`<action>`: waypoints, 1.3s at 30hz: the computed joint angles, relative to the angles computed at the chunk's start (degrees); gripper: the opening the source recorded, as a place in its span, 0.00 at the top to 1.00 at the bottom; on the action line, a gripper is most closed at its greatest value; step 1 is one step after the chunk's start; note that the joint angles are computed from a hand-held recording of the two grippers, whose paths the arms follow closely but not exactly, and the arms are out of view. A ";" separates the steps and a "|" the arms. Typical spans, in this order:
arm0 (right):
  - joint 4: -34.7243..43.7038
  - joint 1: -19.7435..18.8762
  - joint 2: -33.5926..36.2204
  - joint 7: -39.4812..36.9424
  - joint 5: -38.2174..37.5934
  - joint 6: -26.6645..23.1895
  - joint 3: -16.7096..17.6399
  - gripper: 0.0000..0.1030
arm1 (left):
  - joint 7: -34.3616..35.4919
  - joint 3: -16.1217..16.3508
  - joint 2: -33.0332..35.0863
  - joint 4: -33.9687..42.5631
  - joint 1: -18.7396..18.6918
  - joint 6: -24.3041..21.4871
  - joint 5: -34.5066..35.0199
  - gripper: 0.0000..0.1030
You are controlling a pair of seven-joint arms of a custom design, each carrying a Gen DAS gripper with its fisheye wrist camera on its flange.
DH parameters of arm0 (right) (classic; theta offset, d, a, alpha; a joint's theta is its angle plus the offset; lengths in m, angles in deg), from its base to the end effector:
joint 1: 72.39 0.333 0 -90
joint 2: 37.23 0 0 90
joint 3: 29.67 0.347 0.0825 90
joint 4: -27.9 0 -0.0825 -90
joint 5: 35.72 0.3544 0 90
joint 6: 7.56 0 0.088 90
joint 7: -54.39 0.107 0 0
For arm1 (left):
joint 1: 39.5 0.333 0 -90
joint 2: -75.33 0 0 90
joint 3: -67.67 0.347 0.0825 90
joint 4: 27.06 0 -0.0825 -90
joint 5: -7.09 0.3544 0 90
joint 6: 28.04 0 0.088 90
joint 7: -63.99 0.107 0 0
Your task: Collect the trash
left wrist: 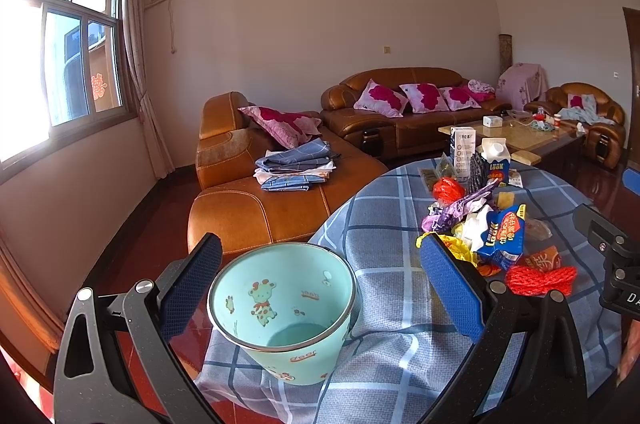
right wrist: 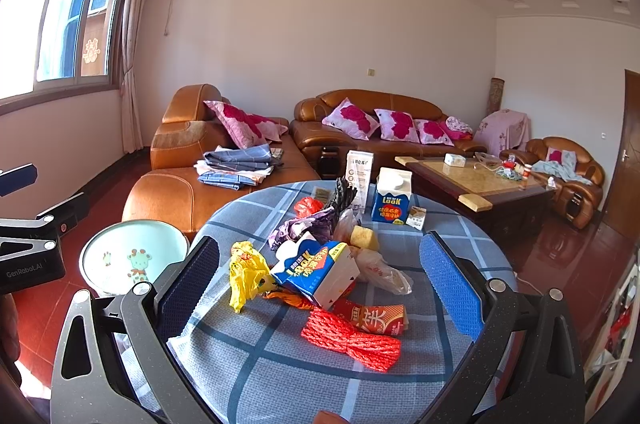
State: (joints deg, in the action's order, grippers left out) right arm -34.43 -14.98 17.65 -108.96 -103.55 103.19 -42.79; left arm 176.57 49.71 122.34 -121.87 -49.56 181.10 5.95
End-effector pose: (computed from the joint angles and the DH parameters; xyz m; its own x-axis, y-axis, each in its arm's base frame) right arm 0.5548 0.5517 0.3204 -0.4832 -0.8714 0.0850 -0.3068 0.0776 -0.9486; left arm 0.6728 -0.2747 0.3390 -0.4923 -0.8610 -0.1275 -0.2519 0.2812 -0.9260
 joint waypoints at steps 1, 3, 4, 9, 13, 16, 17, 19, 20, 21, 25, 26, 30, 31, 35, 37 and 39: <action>0.27 -0.01 0.17 -0.11 0.07 -0.12 0.00 0.04 | -0.01 0.01 0.00 0.00 0.00 0.00 0.01 0.06; 0.28 -0.01 0.16 -0.15 0.11 -0.07 -0.03 0.04 | 0.01 0.11 -0.04 0.00 -0.10 -0.06 -0.10 0.06; 0.14 -0.01 0.10 -0.12 0.10 -0.01 -0.05 0.04 | -0.03 0.04 -0.04 -0.03 -0.04 -0.03 -0.03 0.06; 0.19 0.00 0.12 -0.14 0.17 -0.04 -0.06 0.04 | 0.03 0.08 0.06 0.10 -0.07 -0.16 0.01 0.06; 0.35 0.01 0.23 -0.24 0.22 -0.08 -0.08 0.04 | 0.15 0.12 0.09 0.19 -0.05 -0.33 0.05 0.06; -0.25 -0.08 -0.06 0.03 0.22 0.15 -0.05 0.04 | 0.20 0.17 0.09 0.18 -0.11 -0.27 -0.10 0.06; -0.20 -0.16 0.04 0.06 0.19 0.20 -0.04 0.04 | 0.20 0.13 0.12 0.16 -0.12 -0.19 -0.10 0.06; -0.16 -0.17 0.06 0.04 0.18 0.21 -0.03 0.04 | 0.26 0.29 0.19 0.23 -0.28 -0.11 -0.31 0.06; -0.27 -0.18 0.02 0.10 0.16 0.27 -0.02 0.04 | 0.33 0.41 0.29 0.35 -0.40 -0.22 -0.43 0.06; -0.43 -0.15 -0.03 0.17 0.05 0.36 -0.06 0.04 | 0.44 0.55 0.46 0.54 -0.55 -0.34 -0.56 0.06; -1.31 -0.36 -0.14 0.01 0.36 -0.51 -0.07 0.04 | 0.94 0.86 1.77 2.06 -1.15 -1.32 -1.03 0.06; -2.05 -0.49 -0.30 0.68 0.34 -0.50 -0.07 0.04 | 1.26 1.17 2.35 2.85 -1.63 -1.95 -1.31 0.06; -5.29 -1.96 -0.95 2.97 1.46 -0.95 0.62 0.04 | 2.87 1.78 5.18 7.00 -3.27 -5.81 -2.02 0.06; -6.22 -2.30 -1.19 3.73 1.63 -1.04 0.78 0.04 | 3.33 1.90 6.01 8.21 -3.74 -6.46 -2.18 0.06; -10.72 -3.74 -2.65 7.82 1.64 -0.51 1.58 0.05 | 5.09 0.77 9.69 14.17 -4.89 -10.64 -1.71 0.06; -11.33 -4.54 -2.46 8.05 1.99 -1.00 2.09 0.05 | 6.04 0.19 11.76 17.57 -5.74 -12.33 -1.52 0.06; -11.75 -5.41 -2.25 8.27 2.41 -0.98 2.52 0.05 | 7.20 0.22 13.57 20.85 -7.10 -14.65 -1.53 0.06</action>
State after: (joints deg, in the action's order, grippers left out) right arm -46.17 -20.39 15.40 -100.69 -101.14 102.21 -40.27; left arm 183.78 49.93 135.91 -101.02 -56.66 166.44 4.42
